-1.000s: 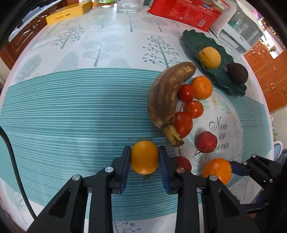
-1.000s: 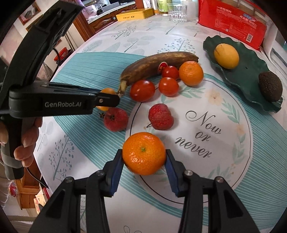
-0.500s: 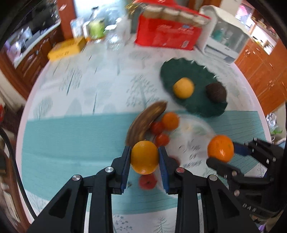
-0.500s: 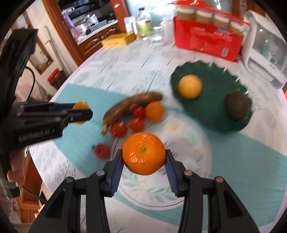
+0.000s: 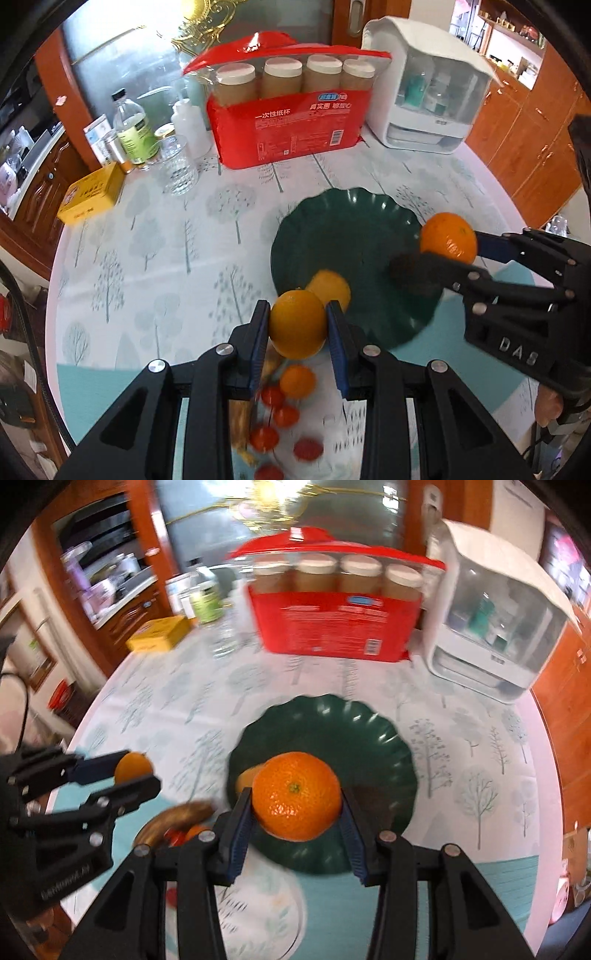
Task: Organize fruits
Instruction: 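Place both tangerines on the green plate and open both tools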
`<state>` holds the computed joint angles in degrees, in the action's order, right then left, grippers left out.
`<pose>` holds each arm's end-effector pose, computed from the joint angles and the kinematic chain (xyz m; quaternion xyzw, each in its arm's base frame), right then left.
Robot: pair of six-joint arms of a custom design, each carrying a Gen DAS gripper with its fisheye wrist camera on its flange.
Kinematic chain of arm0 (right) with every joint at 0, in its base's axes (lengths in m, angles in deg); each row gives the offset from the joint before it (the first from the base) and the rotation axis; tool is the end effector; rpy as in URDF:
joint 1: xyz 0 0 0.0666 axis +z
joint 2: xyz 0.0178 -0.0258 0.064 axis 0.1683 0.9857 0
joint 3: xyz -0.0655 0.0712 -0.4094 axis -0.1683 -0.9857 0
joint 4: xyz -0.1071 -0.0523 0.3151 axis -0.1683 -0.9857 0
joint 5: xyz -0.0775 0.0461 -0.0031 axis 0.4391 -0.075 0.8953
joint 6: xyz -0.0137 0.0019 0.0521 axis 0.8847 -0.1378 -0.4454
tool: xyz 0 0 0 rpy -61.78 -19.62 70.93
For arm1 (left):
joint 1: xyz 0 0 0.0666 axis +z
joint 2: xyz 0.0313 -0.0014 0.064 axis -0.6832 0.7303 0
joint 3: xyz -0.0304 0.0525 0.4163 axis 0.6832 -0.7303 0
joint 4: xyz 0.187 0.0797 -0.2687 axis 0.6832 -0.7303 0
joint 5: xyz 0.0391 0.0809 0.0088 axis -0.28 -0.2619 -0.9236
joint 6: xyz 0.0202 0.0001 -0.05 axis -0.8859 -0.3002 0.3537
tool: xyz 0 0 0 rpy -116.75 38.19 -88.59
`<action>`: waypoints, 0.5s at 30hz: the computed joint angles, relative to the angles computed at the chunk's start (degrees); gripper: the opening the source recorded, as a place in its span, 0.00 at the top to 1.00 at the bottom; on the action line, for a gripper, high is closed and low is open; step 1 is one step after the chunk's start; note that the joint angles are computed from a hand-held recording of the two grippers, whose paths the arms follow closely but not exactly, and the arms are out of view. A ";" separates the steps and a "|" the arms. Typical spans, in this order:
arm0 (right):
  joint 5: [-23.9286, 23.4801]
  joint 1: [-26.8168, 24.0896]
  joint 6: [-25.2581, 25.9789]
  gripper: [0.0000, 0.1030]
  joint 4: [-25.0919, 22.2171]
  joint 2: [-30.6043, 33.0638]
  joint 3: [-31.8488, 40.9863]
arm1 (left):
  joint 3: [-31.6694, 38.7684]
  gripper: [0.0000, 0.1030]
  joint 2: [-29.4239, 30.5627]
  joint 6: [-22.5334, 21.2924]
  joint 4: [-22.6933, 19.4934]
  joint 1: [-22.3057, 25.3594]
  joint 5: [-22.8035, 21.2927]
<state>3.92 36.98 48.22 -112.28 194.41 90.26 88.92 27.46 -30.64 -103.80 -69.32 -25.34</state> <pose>0.5141 0.2615 0.4274 -0.0512 0.9700 0.0579 0.2304 0.5384 -0.2639 0.4338 0.1422 0.9654 -0.0441 0.2140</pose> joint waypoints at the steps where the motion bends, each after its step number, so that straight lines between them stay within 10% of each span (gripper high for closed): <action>1: -0.26 -0.68 -0.18 0.56 -0.20 0.90 0.76 | 2.16 0.72 1.77 0.46 -0.83 0.17 0.20; 15: -6.12 -5.88 -5.46 0.56 2.96 9.43 -0.78 | 21.64 0.72 21.38 4.71 -7.90 1.24 5.75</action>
